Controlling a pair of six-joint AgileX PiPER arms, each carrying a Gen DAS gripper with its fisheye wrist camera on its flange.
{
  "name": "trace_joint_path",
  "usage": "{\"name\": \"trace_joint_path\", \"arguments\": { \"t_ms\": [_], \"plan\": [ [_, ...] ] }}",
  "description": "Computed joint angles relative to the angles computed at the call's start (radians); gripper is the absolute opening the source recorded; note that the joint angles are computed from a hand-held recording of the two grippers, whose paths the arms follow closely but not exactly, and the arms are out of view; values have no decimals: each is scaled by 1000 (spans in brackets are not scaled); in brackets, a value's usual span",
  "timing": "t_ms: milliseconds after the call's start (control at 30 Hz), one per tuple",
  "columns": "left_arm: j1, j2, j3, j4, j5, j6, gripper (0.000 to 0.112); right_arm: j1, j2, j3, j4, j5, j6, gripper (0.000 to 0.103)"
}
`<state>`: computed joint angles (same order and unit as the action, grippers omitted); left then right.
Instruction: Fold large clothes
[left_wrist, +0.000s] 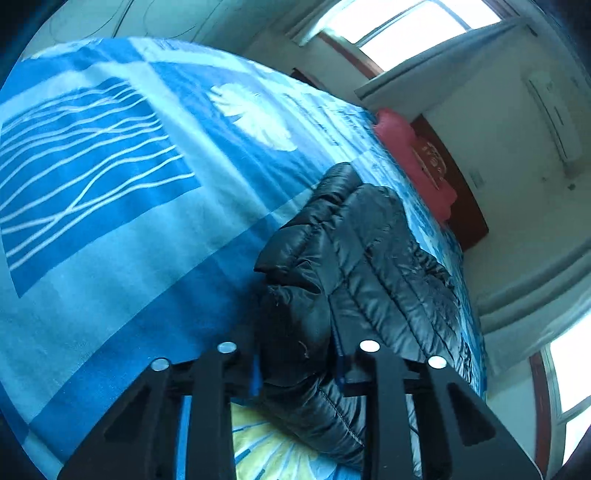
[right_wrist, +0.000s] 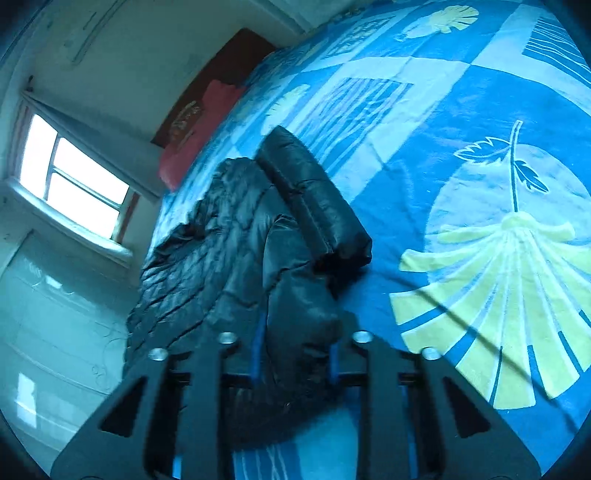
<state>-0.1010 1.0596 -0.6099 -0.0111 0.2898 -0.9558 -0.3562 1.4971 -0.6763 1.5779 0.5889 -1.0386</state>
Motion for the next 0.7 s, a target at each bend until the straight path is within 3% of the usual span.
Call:
{"name": "trace_joint_path", "arguments": {
  "t_ms": [100, 367, 600, 700],
  "plan": [
    [33, -28, 6, -164, 12, 176, 22, 2, -42, 18, -1, 3, 0, 16],
    [129, -126, 38, -443, 112, 491, 21, -50, -129, 58, -134, 49, 91, 15],
    [175, -279, 88, -440, 246, 514, 21, -176, -234, 157, -252, 163, 115, 15],
    [201, -290, 93, -463, 281, 577, 23, -187, -240, 142, -303, 175, 141, 18]
  ]
}}
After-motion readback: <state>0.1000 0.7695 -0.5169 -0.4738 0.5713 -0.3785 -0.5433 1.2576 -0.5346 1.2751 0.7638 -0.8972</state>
